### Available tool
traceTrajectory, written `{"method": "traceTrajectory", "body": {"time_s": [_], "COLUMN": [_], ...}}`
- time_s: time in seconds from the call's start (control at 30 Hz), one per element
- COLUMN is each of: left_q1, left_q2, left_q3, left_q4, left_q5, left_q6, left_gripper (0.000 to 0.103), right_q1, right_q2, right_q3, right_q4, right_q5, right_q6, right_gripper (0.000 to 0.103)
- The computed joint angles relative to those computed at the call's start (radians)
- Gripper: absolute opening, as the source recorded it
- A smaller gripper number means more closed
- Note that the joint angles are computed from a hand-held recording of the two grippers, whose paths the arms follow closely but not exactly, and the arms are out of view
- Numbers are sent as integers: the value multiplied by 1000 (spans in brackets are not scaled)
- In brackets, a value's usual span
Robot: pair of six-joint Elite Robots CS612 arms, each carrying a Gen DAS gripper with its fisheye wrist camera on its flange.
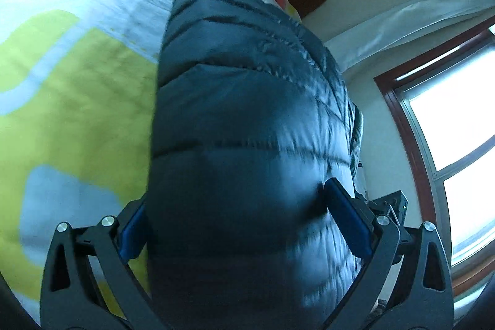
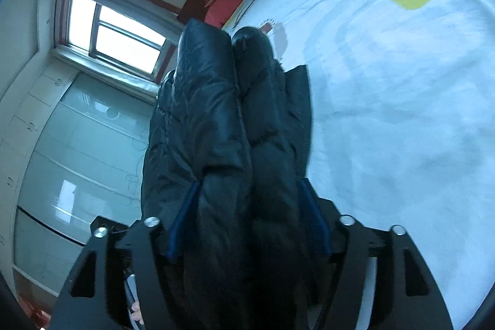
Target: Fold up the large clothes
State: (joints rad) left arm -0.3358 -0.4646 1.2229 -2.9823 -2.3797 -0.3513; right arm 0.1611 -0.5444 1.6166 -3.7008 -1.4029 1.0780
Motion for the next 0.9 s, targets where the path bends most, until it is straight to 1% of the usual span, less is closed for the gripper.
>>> {"method": "traceTrajectory", "body": {"time_s": [0.07, 0.13, 0.23, 0.3, 0.33, 0.37, 0.4, 0.43, 0.47, 0.5, 0.57, 0.63, 0.73, 0.77, 0.8, 0.83, 0.9], "left_q1": [6, 15, 21, 20, 18, 13, 10, 8, 8, 10, 13, 14, 15, 13, 14, 10, 16], "left_q2": [-19, -34, -49, -52, -52, -53, -60, -66, -73, -77, -85, -86, -86, -88, -92, -98, -109], "left_q3": [51, 98, 144, 157, 159, 161, 170, 177, 188, 195, 211, 218, 215, 211, 212, 210, 218], "left_q4": [-60, -102, -116, -101, -91, -100, -105, -108, -120, -132, -144, -135, -112, -102, -92, -78, -87], "left_q5": [9, 2, 4, -7, -11, -3, 15, 23, 27, 26, 19, 23, 35, 38, 42, 52, 74], "left_q6": [-20, -31, -23, -15, -13, -21, -16, -12, -9, -12, -11, 5, 25, 22, 21, 18, 20], "left_gripper": [99, 100, 100, 100, 98, 96, 91, 84, 81, 77, 76, 76, 77, 77, 80, 82, 86], "right_q1": [9, 17, 34, 45, 43, 44, 45, 47, 52, 56, 61, 63, 54, 52, 51, 51, 51], "right_q2": [-2, 1, 7, 19, 17, 18, 17, 13, 9, 2, -2, 6, 11, 9, 4, -4, -26], "right_q3": [21, 29, 40, 25, 25, 24, 23, 27, 36, 43, 48, 49, 41, 43, 48, 55, 74], "right_q4": [-37, -53, -74, -79, -73, -72, -69, -68, -75, -78, -74, -90, -94, -92, -86, -78, -52], "right_q5": [-2, -5, -38, -60, -56, -53, -43, -46, -49, -53, -56, -60, -45, -43, -44, -49, -63], "right_q6": [25, 33, 54, 71, 70, 72, 92, 99, 101, 96, 96, 111, 119, 116, 112, 107, 81], "right_gripper": [71, 74, 77, 78, 78, 74, 59, 56, 48, 44, 42, 42, 42, 44, 49, 51, 59]}}
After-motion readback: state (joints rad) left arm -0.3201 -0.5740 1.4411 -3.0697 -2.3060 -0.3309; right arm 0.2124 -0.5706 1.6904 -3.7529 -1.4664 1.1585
